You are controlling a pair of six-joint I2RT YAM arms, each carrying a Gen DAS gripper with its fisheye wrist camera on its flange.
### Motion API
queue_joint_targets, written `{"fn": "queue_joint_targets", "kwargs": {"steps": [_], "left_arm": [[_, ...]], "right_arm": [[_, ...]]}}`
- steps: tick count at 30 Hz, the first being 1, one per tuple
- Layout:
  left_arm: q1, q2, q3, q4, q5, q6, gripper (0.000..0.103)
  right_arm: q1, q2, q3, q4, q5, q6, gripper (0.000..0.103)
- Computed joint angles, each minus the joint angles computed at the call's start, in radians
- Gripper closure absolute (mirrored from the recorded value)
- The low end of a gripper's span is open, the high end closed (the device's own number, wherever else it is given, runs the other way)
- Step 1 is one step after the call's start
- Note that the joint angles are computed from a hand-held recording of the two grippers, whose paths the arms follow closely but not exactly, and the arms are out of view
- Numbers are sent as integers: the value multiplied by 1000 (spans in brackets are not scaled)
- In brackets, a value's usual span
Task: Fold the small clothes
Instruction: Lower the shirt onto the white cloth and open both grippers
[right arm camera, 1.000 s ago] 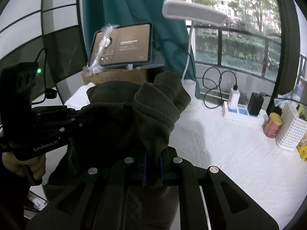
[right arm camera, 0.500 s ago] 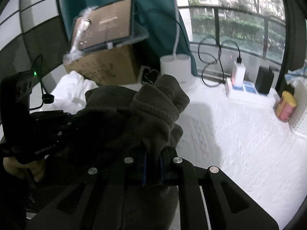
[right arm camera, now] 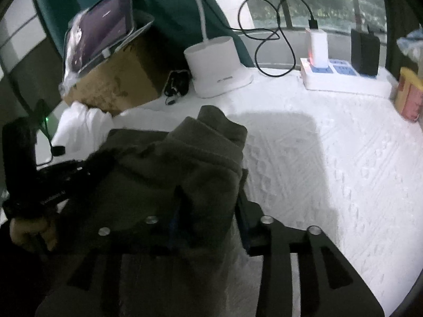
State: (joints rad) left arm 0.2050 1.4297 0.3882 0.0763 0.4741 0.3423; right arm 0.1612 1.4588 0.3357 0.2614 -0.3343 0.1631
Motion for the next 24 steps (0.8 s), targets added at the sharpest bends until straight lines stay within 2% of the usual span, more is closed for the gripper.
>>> {"fn": "queue_joint_targets", "kwargs": {"steps": [1, 2, 6, 9, 10, 11, 12, 19, 22, 24], "left_arm": [[0, 6, 6, 1, -4, -3, 95], [1, 17, 15, 0, -4, -4, 95], [-13, 41, 32, 13, -27, -18, 91], [-18, 73, 53, 18, -42, -31, 88], [-32, 99, 71, 12, -61, -33, 85], [-54, 122, 85, 12, -96, -38, 78], [-72, 141, 96, 12, -127, -45, 76], [-72, 155, 115, 4, -121, -45, 73], [-84, 122, 97, 12, -169, -57, 55], [-81, 88, 83, 4, -174, -52, 54]], "right_arm": [[-7, 7, 3, 5, 2, 0, 49], [-17, 9, 3, 11, 0, -2, 46], [-26, -8, 2, 33, 18, 17, 46], [-23, -9, 4, 57, 100, 51, 46], [-20, 12, 16, 57, 113, 52, 46], [-2, 52, 37, 51, 146, 44, 46], [8, 82, 49, 51, 173, 43, 46], [32, 67, 39, 46, 239, 50, 46], [40, 57, 38, 33, 256, 55, 46], [43, 44, 33, 21, 273, 64, 46]]}}
